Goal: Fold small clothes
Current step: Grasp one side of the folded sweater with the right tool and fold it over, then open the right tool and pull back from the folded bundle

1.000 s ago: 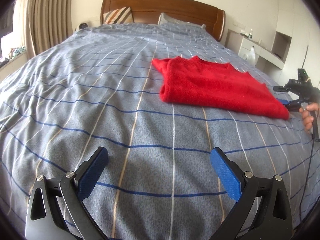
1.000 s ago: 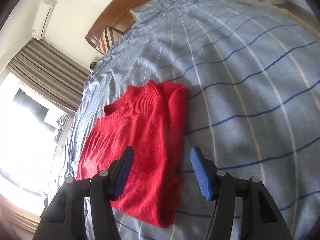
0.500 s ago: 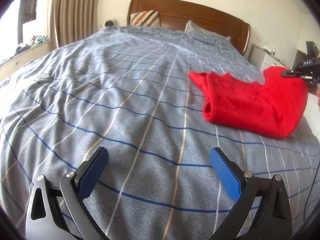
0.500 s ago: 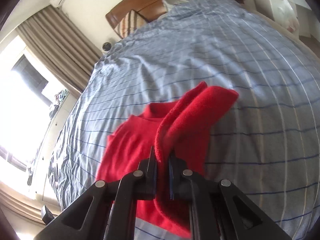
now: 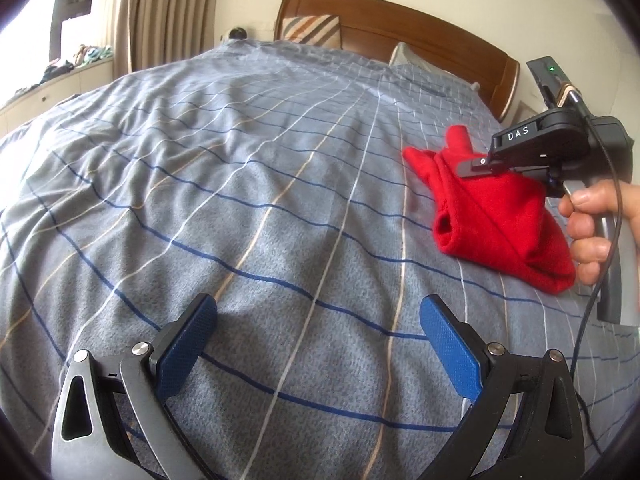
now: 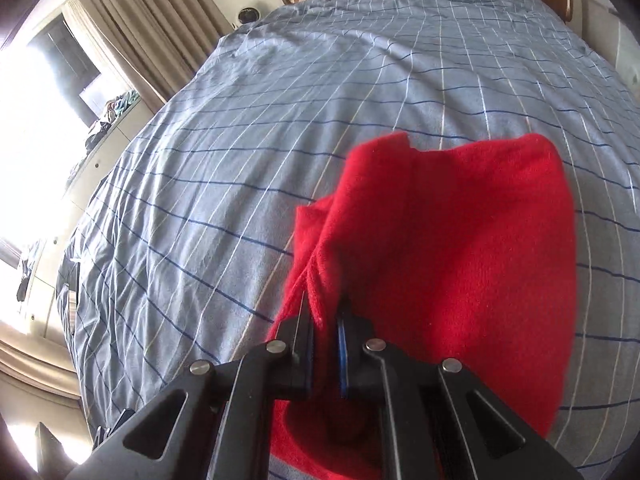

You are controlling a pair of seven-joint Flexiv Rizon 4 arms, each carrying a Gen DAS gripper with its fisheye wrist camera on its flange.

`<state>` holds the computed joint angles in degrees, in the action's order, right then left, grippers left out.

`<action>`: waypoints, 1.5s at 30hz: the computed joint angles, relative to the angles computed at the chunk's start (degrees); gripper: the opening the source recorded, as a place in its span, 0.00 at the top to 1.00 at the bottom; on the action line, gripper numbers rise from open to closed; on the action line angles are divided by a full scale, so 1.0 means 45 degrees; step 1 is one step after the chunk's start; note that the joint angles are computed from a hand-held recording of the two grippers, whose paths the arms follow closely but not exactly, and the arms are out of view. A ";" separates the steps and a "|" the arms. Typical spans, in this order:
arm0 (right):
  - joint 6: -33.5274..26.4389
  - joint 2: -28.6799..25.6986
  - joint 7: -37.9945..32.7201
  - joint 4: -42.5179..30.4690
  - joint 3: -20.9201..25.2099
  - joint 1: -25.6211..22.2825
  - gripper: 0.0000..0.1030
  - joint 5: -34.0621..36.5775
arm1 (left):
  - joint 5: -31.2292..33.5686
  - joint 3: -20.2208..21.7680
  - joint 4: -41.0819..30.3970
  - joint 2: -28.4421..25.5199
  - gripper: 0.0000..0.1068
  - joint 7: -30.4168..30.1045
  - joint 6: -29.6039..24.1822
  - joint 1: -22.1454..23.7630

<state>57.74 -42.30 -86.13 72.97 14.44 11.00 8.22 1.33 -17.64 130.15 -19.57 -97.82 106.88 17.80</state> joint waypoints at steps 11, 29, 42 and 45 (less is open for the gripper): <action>-0.1279 0.1560 -0.4635 0.0159 0.2062 -0.2421 0.38 0.3979 | 0.0146 -0.0708 0.0118 0.0014 0.05 -0.0252 0.0021 0.0644; 0.5009 0.1425 -0.4651 0.5045 -0.0843 0.1422 0.89 -0.1459 | 0.0152 -0.0031 0.0110 0.0059 0.05 -0.0315 0.0020 -0.0074; 0.3011 0.2575 -0.8399 0.5329 0.4988 -0.3985 0.74 0.1266 | -0.0056 0.0252 0.0126 0.0069 0.05 -0.0109 -0.0010 -0.0390; 0.3680 0.3180 -0.8185 0.5768 0.4108 -0.3930 0.74 0.1931 | -0.0062 0.0230 0.0130 0.0060 0.05 -0.0116 0.0011 -0.0372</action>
<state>74.30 -28.00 -122.96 98.92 32.93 -6.69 16.91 1.05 -16.60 130.73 -19.30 -98.35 106.93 16.12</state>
